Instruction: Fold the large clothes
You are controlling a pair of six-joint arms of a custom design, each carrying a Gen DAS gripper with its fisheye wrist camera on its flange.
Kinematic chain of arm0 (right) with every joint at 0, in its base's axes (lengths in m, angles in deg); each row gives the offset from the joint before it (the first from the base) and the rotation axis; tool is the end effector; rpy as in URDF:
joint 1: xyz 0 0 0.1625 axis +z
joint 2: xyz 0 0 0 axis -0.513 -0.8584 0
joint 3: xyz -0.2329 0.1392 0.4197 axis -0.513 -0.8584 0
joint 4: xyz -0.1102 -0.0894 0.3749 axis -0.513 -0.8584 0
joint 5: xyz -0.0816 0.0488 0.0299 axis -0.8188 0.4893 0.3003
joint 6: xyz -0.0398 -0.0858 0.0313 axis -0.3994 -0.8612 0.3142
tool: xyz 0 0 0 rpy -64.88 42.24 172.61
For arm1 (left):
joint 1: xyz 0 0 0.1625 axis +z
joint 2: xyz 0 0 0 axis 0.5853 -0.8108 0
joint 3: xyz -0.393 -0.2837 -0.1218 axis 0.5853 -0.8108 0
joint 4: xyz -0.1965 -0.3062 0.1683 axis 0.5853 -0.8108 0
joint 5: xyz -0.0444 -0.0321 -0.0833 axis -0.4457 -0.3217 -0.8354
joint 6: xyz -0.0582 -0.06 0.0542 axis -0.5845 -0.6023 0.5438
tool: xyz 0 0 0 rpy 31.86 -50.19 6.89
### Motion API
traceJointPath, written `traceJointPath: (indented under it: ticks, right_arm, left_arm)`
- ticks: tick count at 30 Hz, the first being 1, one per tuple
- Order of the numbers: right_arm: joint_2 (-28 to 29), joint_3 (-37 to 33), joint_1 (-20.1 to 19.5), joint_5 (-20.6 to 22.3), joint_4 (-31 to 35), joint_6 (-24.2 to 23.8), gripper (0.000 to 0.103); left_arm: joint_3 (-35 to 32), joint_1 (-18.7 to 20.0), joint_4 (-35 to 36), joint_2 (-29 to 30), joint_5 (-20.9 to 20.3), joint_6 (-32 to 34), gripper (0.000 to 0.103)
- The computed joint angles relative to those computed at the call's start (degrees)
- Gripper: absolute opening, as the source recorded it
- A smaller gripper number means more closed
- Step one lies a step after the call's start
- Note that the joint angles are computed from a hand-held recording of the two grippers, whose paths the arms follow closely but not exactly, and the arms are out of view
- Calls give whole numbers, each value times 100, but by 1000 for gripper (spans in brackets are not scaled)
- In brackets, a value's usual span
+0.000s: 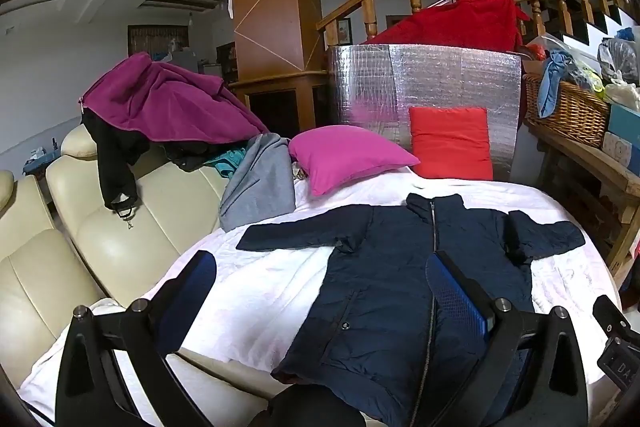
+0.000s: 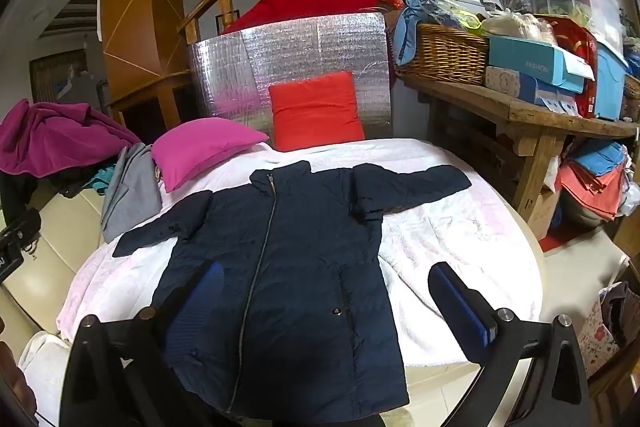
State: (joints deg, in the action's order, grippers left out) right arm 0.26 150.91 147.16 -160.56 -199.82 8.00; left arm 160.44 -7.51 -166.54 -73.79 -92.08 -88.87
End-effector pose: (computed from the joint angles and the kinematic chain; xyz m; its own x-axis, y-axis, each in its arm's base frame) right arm 0.2750 -0.4314 0.2950 -0.7745 0.2295 0.5895 -0.4479 0.4592 -0.7672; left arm -0.3647 -0.4592 0.2884 -0.6470 -0.1509 -0.7474 0.6472 0.4095 -0.6429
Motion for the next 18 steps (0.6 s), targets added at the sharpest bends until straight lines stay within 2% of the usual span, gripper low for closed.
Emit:
traceJointPath:
  ticks: [3, 12, 18]
  right_arm:
    - [-38, -45, 58, -56, 136, 70, 103]
    - [97, -58, 1, -26, -66, -14, 103]
    - [-14, 13, 16, -1, 104, 106, 103]
  left_arm:
    - [6, 7, 33, -15, -15, -37, 103]
    - [60, -9, 27, -39, -16, -37, 103]
    - [70, -14, 222, -79, -20, -208, 103]
